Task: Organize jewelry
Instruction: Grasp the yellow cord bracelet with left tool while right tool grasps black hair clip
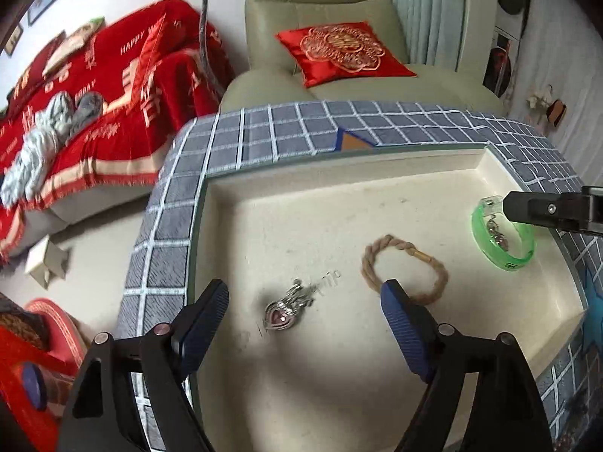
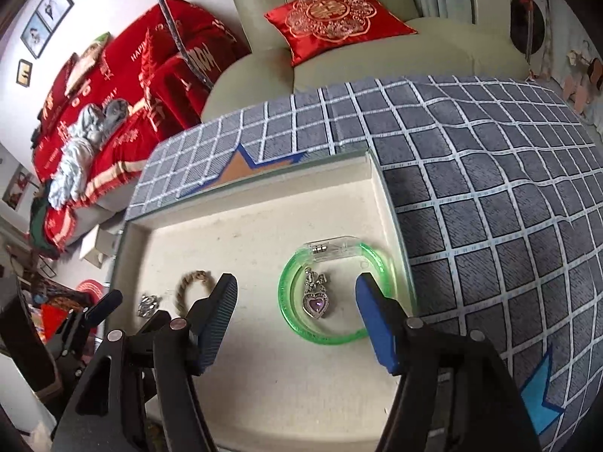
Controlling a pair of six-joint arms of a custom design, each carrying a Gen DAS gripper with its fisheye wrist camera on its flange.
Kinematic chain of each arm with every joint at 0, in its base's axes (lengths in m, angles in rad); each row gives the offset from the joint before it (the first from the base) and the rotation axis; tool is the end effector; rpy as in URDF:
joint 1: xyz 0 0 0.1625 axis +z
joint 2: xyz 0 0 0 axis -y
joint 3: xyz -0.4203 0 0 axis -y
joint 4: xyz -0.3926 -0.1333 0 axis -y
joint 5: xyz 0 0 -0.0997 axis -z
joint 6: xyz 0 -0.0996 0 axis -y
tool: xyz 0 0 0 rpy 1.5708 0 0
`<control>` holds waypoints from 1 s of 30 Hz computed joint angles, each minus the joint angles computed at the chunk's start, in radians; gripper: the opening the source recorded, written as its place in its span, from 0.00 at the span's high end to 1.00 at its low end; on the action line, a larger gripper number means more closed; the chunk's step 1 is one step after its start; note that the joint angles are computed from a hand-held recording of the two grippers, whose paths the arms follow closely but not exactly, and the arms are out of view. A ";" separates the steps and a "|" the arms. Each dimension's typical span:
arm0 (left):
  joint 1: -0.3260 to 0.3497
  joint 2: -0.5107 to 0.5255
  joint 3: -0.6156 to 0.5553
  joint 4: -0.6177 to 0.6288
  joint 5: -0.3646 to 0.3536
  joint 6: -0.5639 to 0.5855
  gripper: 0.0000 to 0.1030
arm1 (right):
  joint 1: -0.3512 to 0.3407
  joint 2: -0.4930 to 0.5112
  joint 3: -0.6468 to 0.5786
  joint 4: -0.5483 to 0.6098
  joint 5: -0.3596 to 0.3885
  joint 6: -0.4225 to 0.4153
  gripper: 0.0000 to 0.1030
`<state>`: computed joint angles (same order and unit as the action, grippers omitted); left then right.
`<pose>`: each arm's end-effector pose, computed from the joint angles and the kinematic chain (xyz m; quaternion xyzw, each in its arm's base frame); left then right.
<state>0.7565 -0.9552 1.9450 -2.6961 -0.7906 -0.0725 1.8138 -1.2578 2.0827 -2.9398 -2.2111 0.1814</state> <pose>-0.2724 -0.5367 0.1208 0.3105 0.8693 -0.2193 0.3159 0.1973 -0.4894 0.2573 -0.0564 -0.9164 0.3132 0.2426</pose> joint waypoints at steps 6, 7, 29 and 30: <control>-0.022 -0.017 0.016 -0.030 0.018 0.014 0.06 | 0.024 -0.044 0.047 -0.027 0.016 0.015 0.22; -0.026 -0.024 0.021 -0.035 0.020 0.016 0.04 | 0.029 -0.053 0.056 -0.033 0.018 0.017 0.22; -0.148 -0.369 0.305 0.092 -0.032 -0.103 0.00 | 0.150 -0.353 0.325 0.064 0.003 0.199 0.00; -0.153 -0.378 0.316 0.102 -0.032 -0.114 0.00 | 0.154 -0.367 0.342 0.080 -0.009 0.219 0.00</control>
<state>0.6037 -1.3333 2.2612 -2.5940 -0.8224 -0.1868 1.9682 -1.6243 2.4251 -2.8601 -2.2197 0.4005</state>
